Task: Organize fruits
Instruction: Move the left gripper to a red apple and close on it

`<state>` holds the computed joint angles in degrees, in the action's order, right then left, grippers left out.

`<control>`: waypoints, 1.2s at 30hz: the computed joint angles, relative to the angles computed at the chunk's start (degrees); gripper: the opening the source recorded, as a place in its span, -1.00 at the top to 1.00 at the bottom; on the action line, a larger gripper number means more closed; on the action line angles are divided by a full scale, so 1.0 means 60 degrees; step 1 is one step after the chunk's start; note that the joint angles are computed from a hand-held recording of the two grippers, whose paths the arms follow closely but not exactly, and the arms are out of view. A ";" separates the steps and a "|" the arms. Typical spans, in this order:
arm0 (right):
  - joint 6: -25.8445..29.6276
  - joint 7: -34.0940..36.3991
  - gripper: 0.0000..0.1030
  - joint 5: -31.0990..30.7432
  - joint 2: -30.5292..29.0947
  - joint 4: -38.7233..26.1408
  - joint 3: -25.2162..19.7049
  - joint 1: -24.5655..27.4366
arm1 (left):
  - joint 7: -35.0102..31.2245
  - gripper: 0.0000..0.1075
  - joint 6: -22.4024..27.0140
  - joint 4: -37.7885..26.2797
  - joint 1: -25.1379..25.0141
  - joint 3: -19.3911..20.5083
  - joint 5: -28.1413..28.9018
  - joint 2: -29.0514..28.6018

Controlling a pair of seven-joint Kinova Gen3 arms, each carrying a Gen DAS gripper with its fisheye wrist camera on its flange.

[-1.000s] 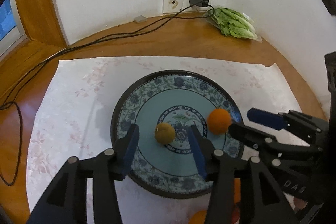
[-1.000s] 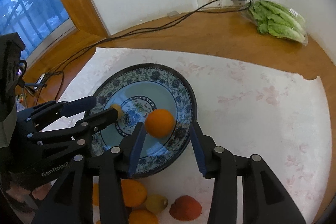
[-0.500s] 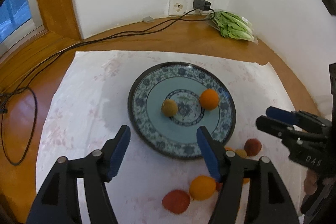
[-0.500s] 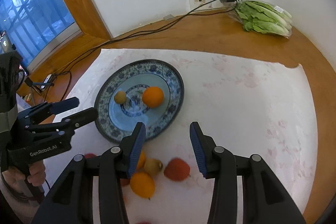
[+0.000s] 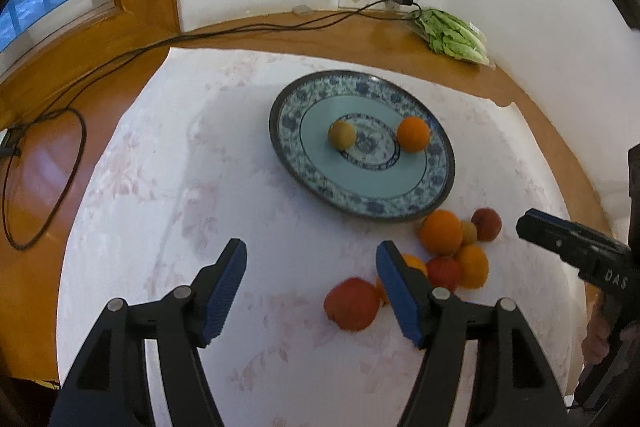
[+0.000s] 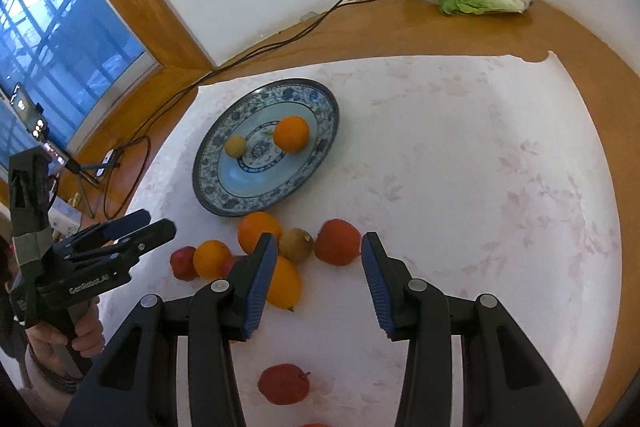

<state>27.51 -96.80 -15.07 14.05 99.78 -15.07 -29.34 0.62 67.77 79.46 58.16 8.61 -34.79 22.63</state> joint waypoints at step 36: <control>-0.0411 0.0000 0.13 0.0037 0.0411 0.0234 0.0017 -0.0097 | 0.0053 -0.32 -0.0669 0.0432 0.0188 0.0014 0.0319 0.0172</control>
